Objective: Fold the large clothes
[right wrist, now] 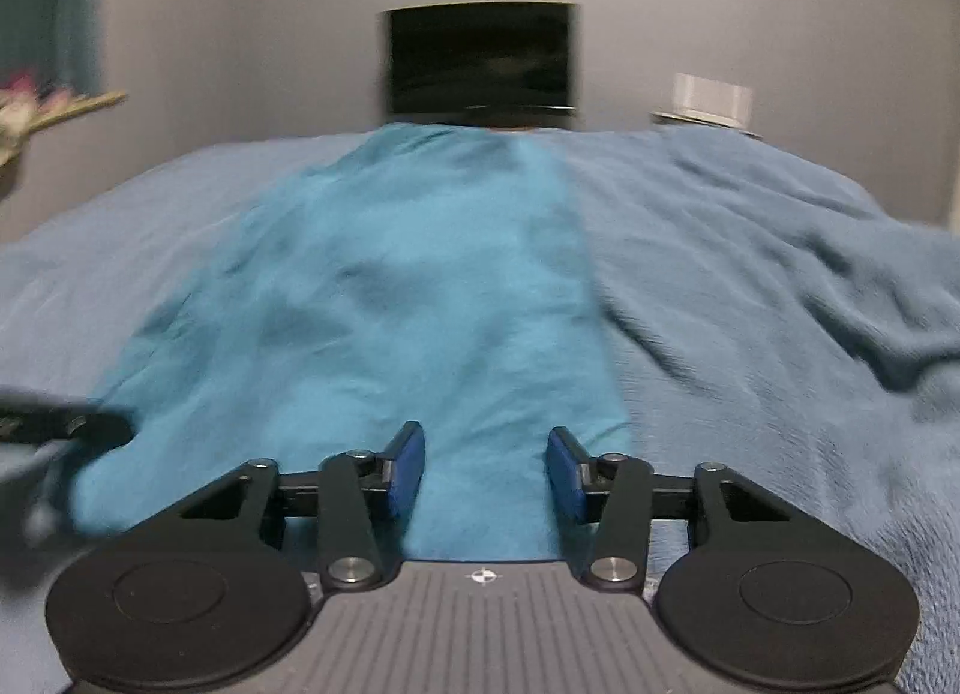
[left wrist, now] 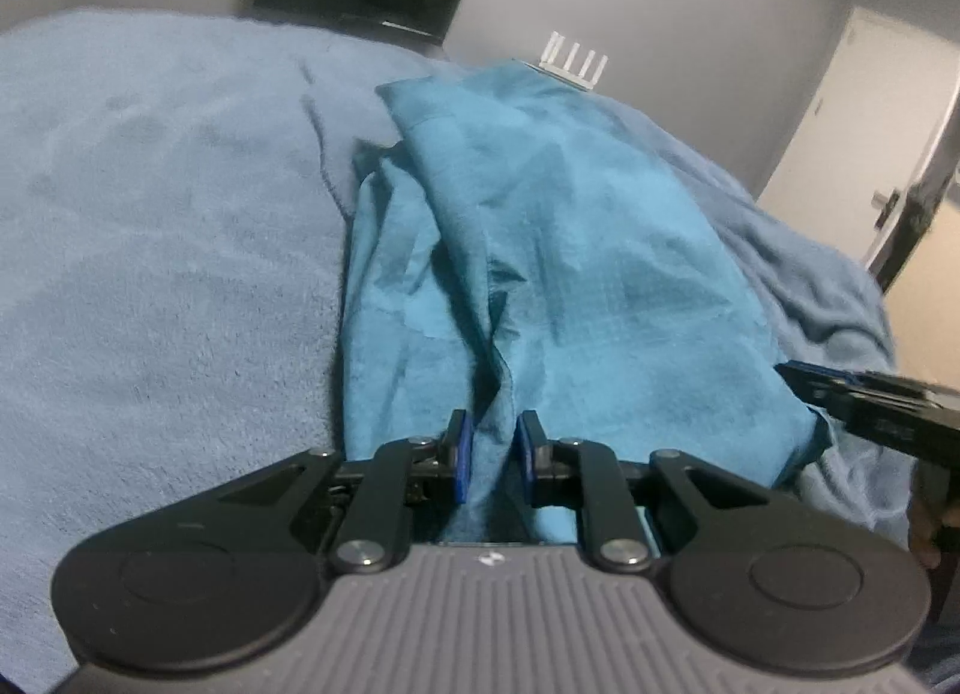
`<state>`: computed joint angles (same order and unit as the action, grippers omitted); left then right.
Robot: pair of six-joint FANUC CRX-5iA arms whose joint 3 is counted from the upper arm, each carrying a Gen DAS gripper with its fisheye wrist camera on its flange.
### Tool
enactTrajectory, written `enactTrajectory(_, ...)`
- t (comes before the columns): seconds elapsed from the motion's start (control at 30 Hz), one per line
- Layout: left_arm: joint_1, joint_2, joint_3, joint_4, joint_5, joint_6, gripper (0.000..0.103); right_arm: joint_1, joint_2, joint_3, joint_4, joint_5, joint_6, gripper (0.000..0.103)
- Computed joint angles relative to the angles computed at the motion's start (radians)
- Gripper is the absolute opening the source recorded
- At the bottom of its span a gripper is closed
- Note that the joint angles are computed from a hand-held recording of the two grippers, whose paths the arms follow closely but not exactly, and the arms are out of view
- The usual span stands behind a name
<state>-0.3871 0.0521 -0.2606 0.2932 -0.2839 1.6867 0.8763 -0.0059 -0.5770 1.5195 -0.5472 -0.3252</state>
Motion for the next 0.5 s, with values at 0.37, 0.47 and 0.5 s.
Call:
enactTrajectory(0.37, -0.004, -0.004, -0.018, 0.066, 0.008, -0.07, 0.013, 0.002, 0.005, -0.029, -0.017, -0.065, 0.139, 0.029)
enactTrajectory(0.47, -0.001, -0.002, -0.003, 0.02, -0.009, -0.04, 0.013, -0.028, -0.042, -0.065, 0.06, -0.043, -0.002, 0.032)
enactTrajectory(0.5, 0.002, 0.001, -0.006, 0.038, -0.005, -0.056, 0.013, -0.052, -0.055, -0.081, 0.148, -0.015, -0.069, 0.033)
